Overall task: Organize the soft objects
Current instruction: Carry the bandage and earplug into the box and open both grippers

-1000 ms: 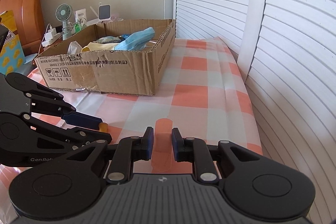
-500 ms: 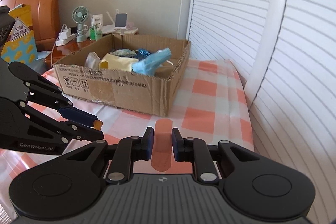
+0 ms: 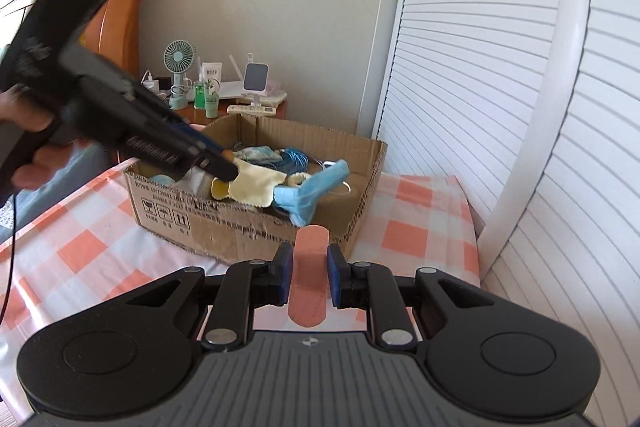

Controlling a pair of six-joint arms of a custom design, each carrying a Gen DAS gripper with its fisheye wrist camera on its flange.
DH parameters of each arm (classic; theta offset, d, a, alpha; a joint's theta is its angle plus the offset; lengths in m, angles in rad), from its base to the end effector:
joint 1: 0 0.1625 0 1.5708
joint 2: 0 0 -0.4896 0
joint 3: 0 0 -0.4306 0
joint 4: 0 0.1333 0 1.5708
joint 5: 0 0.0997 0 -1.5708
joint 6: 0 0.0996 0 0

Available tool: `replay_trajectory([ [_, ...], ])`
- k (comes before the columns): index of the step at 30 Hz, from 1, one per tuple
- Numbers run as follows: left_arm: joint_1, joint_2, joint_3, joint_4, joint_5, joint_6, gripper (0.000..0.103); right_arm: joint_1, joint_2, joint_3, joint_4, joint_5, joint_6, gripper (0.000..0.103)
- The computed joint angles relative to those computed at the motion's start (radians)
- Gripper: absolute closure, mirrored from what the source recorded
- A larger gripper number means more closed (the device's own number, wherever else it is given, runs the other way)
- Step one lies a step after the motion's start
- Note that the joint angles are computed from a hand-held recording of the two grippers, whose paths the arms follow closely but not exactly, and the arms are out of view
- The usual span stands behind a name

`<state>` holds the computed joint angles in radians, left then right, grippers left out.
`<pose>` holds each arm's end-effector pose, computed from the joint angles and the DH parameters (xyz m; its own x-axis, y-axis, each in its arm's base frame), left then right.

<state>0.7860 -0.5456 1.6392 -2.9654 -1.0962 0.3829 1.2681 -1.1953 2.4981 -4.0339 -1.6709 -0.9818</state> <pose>-0.3949 -0.6484 -0.0210 -0.4204 0.7466 -0.5156 0.8969 0.4278 -0.1120 -0.0087 -0.4417 0.2546 -0.6114 -0.1034 0.7846 -0.7009 0.5310 -0.4762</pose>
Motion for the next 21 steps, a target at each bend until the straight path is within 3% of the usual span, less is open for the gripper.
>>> replay_trajectory([
  [6,0.033,0.092,-0.154,-0.018,0.142,0.047,0.084,0.023,0.015,-0.037,0.033,-0.007,-0.011,0.081],
  [8,0.048,0.119,-0.202,-0.005,0.182,0.043,0.078,0.030,0.019,-0.049,0.047,-0.010,-0.019,0.081],
  [9,0.055,0.126,-0.217,-0.004,0.194,0.045,0.074,0.034,0.021,-0.057,0.057,-0.012,-0.022,0.081],
  [10,0.062,0.135,-0.233,0.004,0.204,0.048,0.054,0.039,0.023,-0.068,0.071,-0.016,-0.024,0.081],
  [11,0.066,0.139,-0.238,0.007,0.211,0.050,0.027,0.043,0.025,-0.078,0.085,-0.020,-0.026,0.081],
  [13,0.070,0.143,-0.222,-0.059,0.222,0.075,0.010,0.051,0.029,-0.097,0.108,-0.020,-0.030,0.081],
  [15,0.069,0.132,-0.182,-0.145,0.217,0.108,0.009,0.060,0.033,-0.121,0.130,-0.022,-0.032,0.081],
  [21,0.056,0.055,-0.046,-0.206,0.193,0.093,0.002,0.093,0.057,-0.221,0.210,-0.035,-0.033,0.081],
])
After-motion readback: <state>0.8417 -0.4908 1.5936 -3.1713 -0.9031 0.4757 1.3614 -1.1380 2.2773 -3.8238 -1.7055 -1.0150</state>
